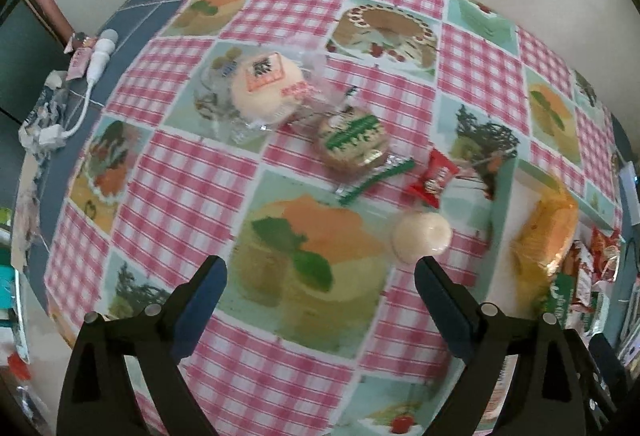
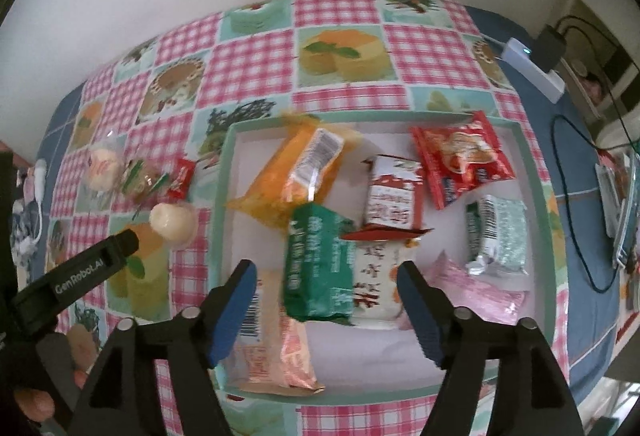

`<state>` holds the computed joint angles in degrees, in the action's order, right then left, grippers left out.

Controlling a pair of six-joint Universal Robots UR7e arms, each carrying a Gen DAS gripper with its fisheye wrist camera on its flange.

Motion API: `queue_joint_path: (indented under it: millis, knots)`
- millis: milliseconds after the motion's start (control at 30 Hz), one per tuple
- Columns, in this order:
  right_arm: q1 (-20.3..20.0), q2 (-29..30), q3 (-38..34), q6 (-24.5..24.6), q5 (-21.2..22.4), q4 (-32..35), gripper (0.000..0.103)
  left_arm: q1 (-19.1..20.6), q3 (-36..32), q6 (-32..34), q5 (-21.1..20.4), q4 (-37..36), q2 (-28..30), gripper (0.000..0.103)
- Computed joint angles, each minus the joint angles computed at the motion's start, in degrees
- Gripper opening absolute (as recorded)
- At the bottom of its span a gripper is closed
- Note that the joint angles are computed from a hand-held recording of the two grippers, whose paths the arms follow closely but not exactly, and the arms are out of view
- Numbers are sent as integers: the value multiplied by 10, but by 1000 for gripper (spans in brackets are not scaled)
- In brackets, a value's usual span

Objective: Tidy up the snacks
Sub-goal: 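Move both tools back from the tray toward the remaining snacks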

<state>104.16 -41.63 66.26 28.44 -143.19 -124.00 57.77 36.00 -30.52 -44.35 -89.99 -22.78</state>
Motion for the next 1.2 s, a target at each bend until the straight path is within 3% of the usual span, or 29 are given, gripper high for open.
queue_joint_path:
  millis: [433,933,1200]
  knots:
    - [7,38,-39,-15,8,3,101,16,-10,-2,46,25,-11,95]
    - [13,85,-89,-30,11,9,102,39,-17,-55,61,59,-26,95]
    - [16,122,-131,-68,21,-1,102,51,-9,-69,52,56,-39,95]
